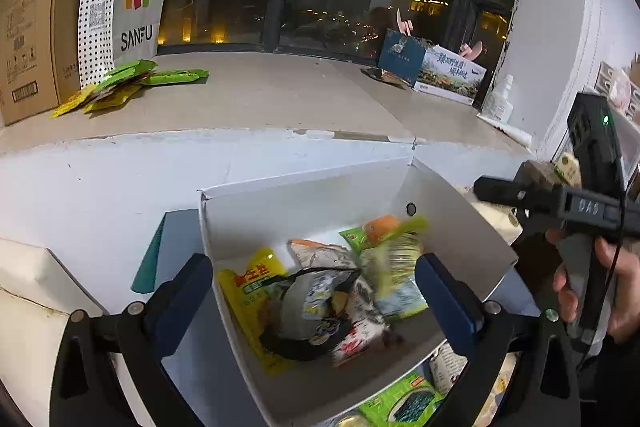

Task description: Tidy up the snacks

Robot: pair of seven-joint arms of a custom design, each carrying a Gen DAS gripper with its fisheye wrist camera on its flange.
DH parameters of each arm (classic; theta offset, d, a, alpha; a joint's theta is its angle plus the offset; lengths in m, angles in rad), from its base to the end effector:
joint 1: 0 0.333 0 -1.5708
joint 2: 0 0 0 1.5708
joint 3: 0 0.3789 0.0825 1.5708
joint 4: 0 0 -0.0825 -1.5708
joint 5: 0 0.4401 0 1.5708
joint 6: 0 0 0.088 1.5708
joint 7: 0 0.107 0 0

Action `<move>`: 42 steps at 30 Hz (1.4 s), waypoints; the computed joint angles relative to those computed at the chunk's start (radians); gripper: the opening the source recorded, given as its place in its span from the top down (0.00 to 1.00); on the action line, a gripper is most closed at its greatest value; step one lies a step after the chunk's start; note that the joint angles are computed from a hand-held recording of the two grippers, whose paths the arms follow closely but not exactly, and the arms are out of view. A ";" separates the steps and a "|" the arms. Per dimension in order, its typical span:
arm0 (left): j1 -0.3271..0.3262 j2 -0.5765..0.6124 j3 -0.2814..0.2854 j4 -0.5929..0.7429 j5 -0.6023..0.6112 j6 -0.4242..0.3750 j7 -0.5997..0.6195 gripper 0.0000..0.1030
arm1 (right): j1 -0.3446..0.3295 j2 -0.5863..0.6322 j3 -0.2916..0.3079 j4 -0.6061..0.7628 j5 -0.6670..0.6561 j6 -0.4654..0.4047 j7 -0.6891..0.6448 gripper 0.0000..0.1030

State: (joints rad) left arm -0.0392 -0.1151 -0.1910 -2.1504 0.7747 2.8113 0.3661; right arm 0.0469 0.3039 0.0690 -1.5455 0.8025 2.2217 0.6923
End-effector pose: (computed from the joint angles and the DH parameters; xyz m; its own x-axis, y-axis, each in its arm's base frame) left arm 0.5764 -0.1744 0.5663 0.2310 -0.9553 0.1848 -0.5871 -0.2883 -0.7564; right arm 0.7545 0.1035 0.5707 0.6353 -0.7057 -0.3137 -0.6820 -0.3221 -0.6566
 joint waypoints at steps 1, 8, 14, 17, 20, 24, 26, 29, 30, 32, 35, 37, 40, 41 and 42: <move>-0.001 -0.007 -0.003 -0.004 0.003 -0.008 -0.004 0.00 | -0.003 -0.002 0.002 0.000 0.010 -0.003 -0.007 0.00; -0.020 -0.105 -0.049 -0.068 0.065 -0.037 -0.014 0.00 | -0.027 -0.082 -0.007 -0.085 0.100 0.004 -0.097 0.00; -0.042 -0.217 -0.089 -0.175 0.041 -0.018 0.005 0.00 | -0.039 -0.198 -0.052 -0.218 0.138 -0.023 -0.233 0.00; -0.054 -0.262 -0.112 -0.231 0.010 -0.019 0.004 0.00 | -0.047 -0.273 -0.086 -0.312 0.158 -0.046 -0.328 0.00; -0.071 -0.295 -0.125 -0.287 -0.034 -0.030 0.017 0.00 | -0.047 -0.337 -0.119 -0.397 0.171 -0.052 -0.400 0.00; -0.145 -0.289 -0.088 -0.355 -0.157 -0.023 0.117 0.00 | -0.057 -0.408 -0.168 -0.498 0.186 -0.094 -0.463 0.00; -0.180 -0.257 -0.072 -0.365 -0.238 -0.059 0.170 0.00 | -0.063 -0.435 -0.187 -0.540 0.187 -0.107 -0.480 0.00; -0.179 -0.214 -0.086 -0.363 -0.282 -0.081 0.167 0.00 | -0.074 -0.471 -0.213 -0.596 0.204 -0.121 -0.496 0.00; -0.177 -0.201 -0.088 -0.363 -0.286 -0.070 0.166 0.00 | -0.077 -0.484 -0.218 -0.616 0.210 -0.113 -0.501 0.00; -0.173 -0.170 -0.097 -0.345 -0.288 -0.082 0.159 0.00 | -0.079 -0.507 -0.223 -0.651 0.218 -0.083 -0.508 0.00; -0.179 -0.112 -0.099 -0.299 -0.293 -0.135 0.169 0.00 | -0.083 -0.525 -0.235 -0.678 0.217 -0.083 -0.502 0.00; -0.187 -0.076 -0.094 -0.277 -0.302 -0.167 0.179 0.00 | -0.084 -0.533 -0.242 -0.688 0.214 -0.091 -0.497 0.00; -0.181 -0.082 -0.101 -0.288 -0.232 -0.161 0.121 0.01 | -0.087 -0.538 -0.255 -0.694 0.214 -0.127 -0.495 0.00; -0.184 -0.087 -0.101 -0.291 -0.225 -0.164 0.119 0.05 | -0.089 -0.542 -0.256 -0.697 0.216 -0.127 -0.498 0.00; -0.186 -0.093 -0.099 -0.295 -0.221 -0.162 0.115 0.10 | -0.090 -0.545 -0.254 -0.702 0.215 -0.118 -0.500 0.00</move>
State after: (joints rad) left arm -0.2251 -0.2077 -0.2904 -2.4453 0.5534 2.6491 0.4806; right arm -0.0436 -0.2414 -0.1849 -2.2475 1.0170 2.1035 0.1919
